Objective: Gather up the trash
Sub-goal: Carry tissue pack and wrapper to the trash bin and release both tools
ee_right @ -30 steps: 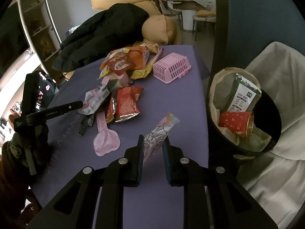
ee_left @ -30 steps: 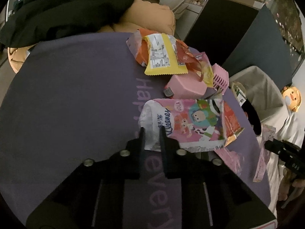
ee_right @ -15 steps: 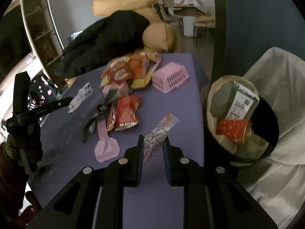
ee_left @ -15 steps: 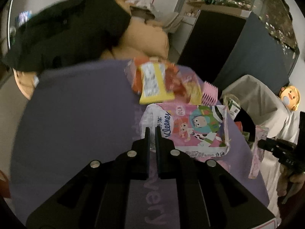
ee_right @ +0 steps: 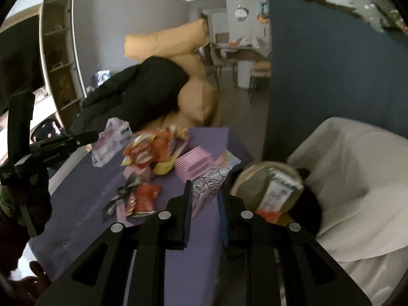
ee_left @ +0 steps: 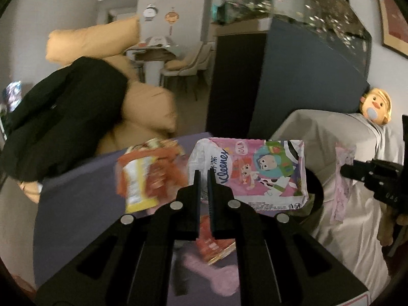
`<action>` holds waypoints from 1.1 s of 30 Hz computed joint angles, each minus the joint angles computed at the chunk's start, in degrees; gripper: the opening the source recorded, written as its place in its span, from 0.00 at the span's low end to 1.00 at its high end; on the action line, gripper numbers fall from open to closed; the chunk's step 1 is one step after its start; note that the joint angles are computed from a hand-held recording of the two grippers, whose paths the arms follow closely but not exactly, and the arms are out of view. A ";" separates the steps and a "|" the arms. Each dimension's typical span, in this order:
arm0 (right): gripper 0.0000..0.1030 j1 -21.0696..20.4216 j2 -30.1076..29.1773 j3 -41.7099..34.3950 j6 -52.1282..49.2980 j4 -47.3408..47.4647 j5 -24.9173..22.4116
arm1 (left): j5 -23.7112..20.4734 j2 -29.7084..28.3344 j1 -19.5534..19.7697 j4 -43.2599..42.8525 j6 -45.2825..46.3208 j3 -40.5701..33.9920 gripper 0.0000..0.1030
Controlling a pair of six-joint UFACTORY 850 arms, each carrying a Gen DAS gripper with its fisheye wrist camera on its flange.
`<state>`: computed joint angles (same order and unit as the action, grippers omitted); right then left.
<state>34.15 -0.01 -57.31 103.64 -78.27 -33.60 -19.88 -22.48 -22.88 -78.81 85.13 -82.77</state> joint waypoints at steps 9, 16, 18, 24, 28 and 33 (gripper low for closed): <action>0.19 -4.38 9.51 8.44 1.74 -2.04 -7.39 | -1.77 -8.18 -8.19 13.40 -13.03 -9.97 0.05; 0.19 -9.50 12.33 11.57 1.63 -1.99 -7.42 | -6.13 -19.75 -13.75 36.91 -35.32 -23.39 0.05; 0.19 -10.54 12.17 11.73 0.98 -2.04 -7.18 | -8.35 -23.35 -14.40 40.89 -40.72 -28.06 0.05; 0.19 -12.88 10.15 11.10 1.30 -2.23 -4.75 | -13.89 -31.40 -15.03 46.75 -49.90 -39.22 0.05; 0.19 -13.99 7.59 9.46 2.04 -2.27 -2.66 | -18.13 -34.54 -14.21 44.85 -51.59 -44.07 0.17; 0.19 -14.83 3.85 6.89 1.95 -2.48 0.17 | -17.89 -31.29 -11.04 36.88 -48.24 -40.73 0.33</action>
